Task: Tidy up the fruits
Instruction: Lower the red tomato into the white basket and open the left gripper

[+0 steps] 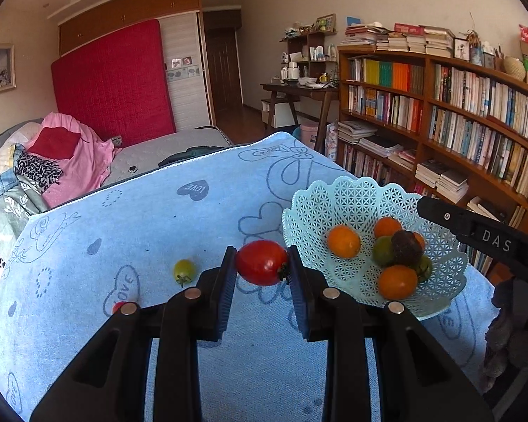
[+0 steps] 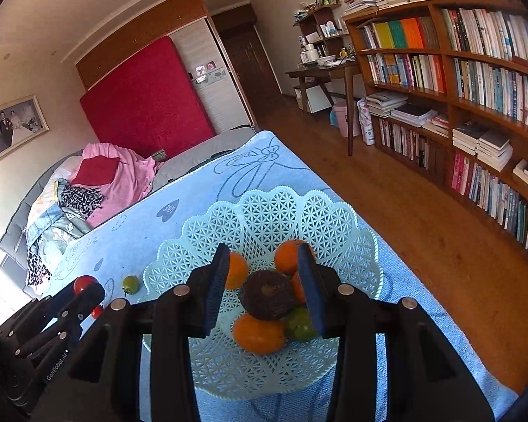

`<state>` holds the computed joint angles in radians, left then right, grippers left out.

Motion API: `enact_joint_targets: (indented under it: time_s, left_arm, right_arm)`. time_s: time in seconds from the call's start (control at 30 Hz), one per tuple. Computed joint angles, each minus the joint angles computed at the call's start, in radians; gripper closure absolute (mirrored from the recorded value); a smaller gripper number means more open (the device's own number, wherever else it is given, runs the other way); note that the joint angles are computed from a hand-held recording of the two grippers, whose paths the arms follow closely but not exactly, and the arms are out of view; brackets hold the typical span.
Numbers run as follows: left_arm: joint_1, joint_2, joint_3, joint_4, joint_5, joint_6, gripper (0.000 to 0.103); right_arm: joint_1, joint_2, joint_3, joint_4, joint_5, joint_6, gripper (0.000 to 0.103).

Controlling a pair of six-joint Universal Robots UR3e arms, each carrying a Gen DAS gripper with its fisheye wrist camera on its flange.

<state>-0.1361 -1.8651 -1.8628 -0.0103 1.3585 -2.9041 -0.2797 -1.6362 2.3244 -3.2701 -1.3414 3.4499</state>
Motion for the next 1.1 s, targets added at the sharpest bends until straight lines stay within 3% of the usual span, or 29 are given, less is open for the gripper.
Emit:
enact_joint_targets:
  time_s: [0.2,0.3,0.5,0.57,0.63,0.77,0.83,0.9,1.0,1.1]
  left_arm:
    - [-0.032,-0.020,0.050,-0.044,-0.060,0.000,0.074]
    - [-0.044,-0.031,0.076,-0.076,-0.082,-0.001,0.074]
    - [-0.058,-0.040,0.085,-0.085,-0.104,0.011,0.073]
    - [-0.056,-0.043,0.087,-0.092,-0.114,0.014,0.067]
    - [-0.047,-0.041,0.078,-0.082,-0.129,0.010,0.049]
    - [-0.035,-0.035,0.074,-0.083,-0.139,0.004,0.041]
    - [-0.024,-0.035,0.070,-0.074,-0.138,-0.008,0.031]
    - [-0.012,-0.035,0.076,-0.085,-0.135,-0.021,0.030]
    - [0.005,-0.039,0.086,-0.087,-0.119,-0.059,0.020]
    - [0.011,-0.040,0.090,-0.075,-0.087,-0.081,0.019]
  right_arm:
    - [-0.023,-0.024,0.017,-0.001,0.001,0.015,0.060]
    - [-0.032,-0.030,0.020,0.001,-0.005,0.022,0.050]
    - [-0.032,-0.019,0.014,0.002,-0.010,0.016,0.050]
    - [-0.029,-0.014,0.011,0.003,-0.016,0.021,0.048]
    - [-0.020,-0.010,0.010,0.000,-0.028,0.027,0.044]
    - [-0.021,-0.017,0.016,-0.005,-0.028,0.032,0.043]
    - [-0.026,-0.021,0.023,-0.012,-0.021,0.036,0.035]
    - [-0.029,-0.024,0.027,-0.016,-0.011,0.040,0.031]
    - [-0.021,-0.024,0.022,-0.017,-0.013,0.040,0.031]
    - [-0.008,-0.025,0.021,-0.026,-0.016,0.040,0.031]
